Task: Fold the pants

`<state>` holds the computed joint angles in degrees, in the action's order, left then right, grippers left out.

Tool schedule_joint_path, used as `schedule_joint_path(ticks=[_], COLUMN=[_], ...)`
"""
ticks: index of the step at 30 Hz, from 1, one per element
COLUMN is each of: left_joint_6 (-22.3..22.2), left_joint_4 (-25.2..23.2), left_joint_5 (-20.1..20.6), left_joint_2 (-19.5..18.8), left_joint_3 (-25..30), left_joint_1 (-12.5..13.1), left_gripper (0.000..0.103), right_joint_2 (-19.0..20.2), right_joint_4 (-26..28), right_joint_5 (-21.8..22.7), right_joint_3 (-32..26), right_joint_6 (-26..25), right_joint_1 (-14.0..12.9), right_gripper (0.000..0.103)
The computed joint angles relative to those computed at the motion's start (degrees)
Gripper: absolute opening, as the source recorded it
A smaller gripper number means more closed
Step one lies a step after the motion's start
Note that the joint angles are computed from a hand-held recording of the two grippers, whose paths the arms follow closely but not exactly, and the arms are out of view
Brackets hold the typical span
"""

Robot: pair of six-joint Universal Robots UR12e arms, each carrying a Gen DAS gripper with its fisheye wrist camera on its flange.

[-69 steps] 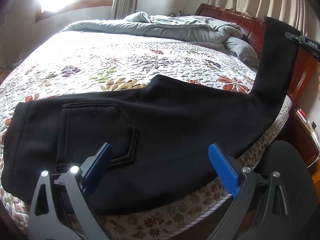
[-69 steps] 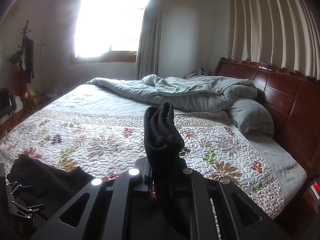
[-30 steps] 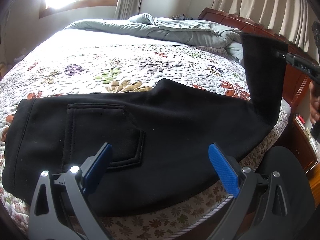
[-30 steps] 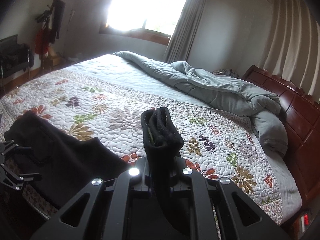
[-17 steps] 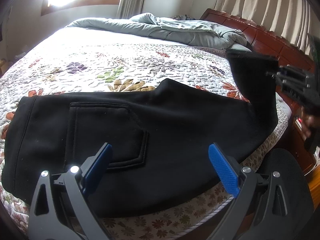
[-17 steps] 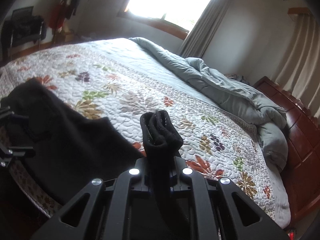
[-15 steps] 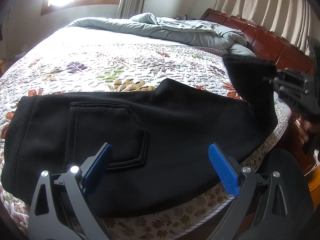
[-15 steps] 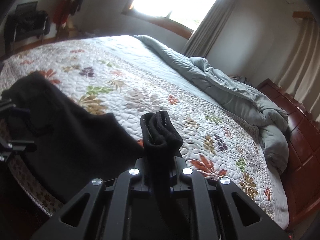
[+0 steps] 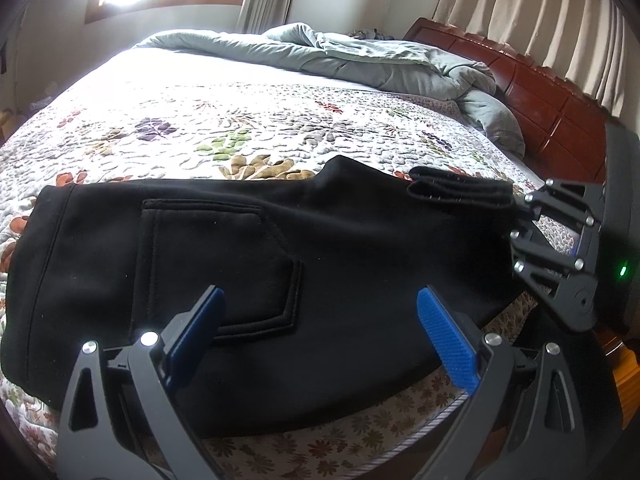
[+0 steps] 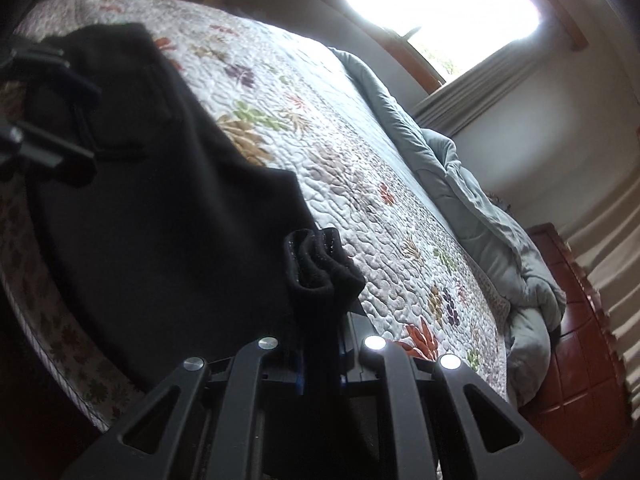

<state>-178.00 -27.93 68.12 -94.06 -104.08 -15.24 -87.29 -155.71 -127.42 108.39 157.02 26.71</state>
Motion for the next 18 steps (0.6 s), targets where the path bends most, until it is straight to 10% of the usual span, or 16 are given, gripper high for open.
schedule_joint_path(ticks=[13, 18], left_joint_6=[-3.10, -4.37], left_joint_4=[-0.54, -1.05], left_joint_5=[-1.44, -2.26], left_joint_2=[-0.26, -0.32], left_joint_3=[0.23, 0.24], left_joint_1=[1.18, 1.60], left_gripper=[0.096, 0.096], right_joint_2=[1.45, -0.07], right_joint_4=[1.13, 5.44], right_joint_5=[-1.64, 5.05], right_joint_3=[0.97, 0.95], right_joint_6=[-5.10, -2.59], right_joint_1=[1.40, 0.14], right_gripper=[0.013, 0.026])
